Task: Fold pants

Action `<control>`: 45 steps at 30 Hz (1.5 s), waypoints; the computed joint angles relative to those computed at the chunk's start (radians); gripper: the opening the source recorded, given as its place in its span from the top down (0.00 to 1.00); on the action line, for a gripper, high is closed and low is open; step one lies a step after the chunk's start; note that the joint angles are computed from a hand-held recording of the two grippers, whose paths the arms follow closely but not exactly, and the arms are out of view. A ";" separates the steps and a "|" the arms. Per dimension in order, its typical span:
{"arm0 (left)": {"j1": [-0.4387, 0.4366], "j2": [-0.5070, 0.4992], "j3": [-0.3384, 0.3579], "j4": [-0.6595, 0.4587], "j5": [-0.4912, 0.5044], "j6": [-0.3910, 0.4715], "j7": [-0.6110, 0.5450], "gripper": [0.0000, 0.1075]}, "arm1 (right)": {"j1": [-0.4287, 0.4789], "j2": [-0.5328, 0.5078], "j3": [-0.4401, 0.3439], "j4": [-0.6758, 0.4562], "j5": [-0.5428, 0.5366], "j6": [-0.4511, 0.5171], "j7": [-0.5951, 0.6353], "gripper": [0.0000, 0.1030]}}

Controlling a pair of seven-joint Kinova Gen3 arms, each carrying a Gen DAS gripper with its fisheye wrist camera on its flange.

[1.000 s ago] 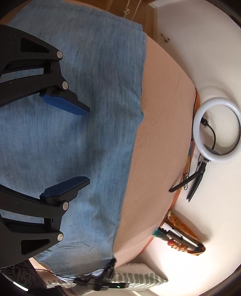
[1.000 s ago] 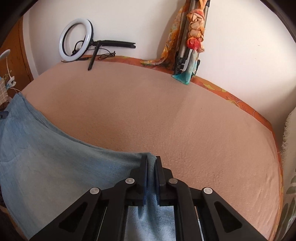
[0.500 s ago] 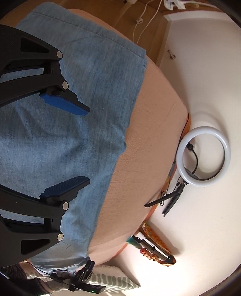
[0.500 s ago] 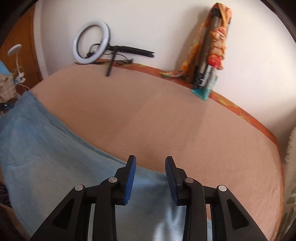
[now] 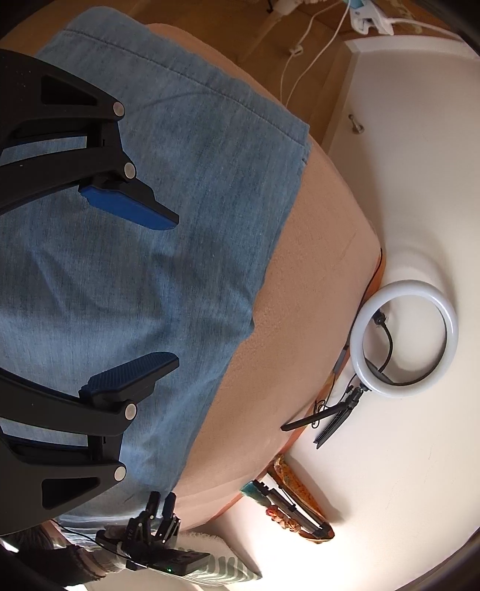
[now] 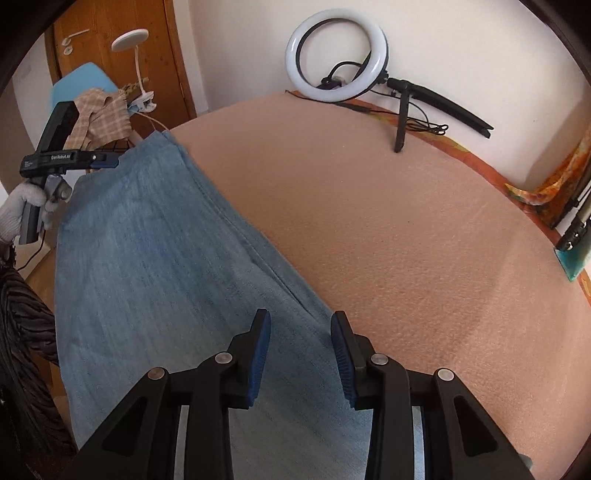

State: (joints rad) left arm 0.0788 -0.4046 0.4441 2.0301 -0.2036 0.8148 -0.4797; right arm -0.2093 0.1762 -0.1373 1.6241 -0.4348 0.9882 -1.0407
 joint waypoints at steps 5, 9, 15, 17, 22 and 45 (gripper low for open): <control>0.003 0.003 -0.014 -0.001 0.003 -0.005 -0.012 0.36 | -0.003 0.003 -0.004 0.014 -0.004 -0.015 0.004 0.61; 0.004 0.011 -0.014 -0.006 0.000 -0.004 -0.014 0.36 | 0.000 -0.010 -0.003 0.034 -0.015 -0.039 0.007 0.98; -0.011 0.001 -0.005 -0.010 -0.019 0.014 0.007 0.36 | -0.069 -0.069 -0.007 0.068 0.114 -0.124 -0.086 1.00; -0.020 -0.012 -0.006 -0.008 -0.024 0.021 0.016 0.36 | -0.090 -0.097 -0.007 0.077 0.173 -0.164 -0.131 1.00; -0.057 -0.066 -0.010 0.004 -0.031 0.049 0.037 0.36 | -0.126 -0.055 -0.010 0.042 0.272 -0.118 -0.215 1.00; -0.201 -0.520 -0.294 0.101 0.191 0.272 -0.160 0.34 | -0.135 -0.121 -0.029 -0.016 0.074 -0.074 -0.203 0.54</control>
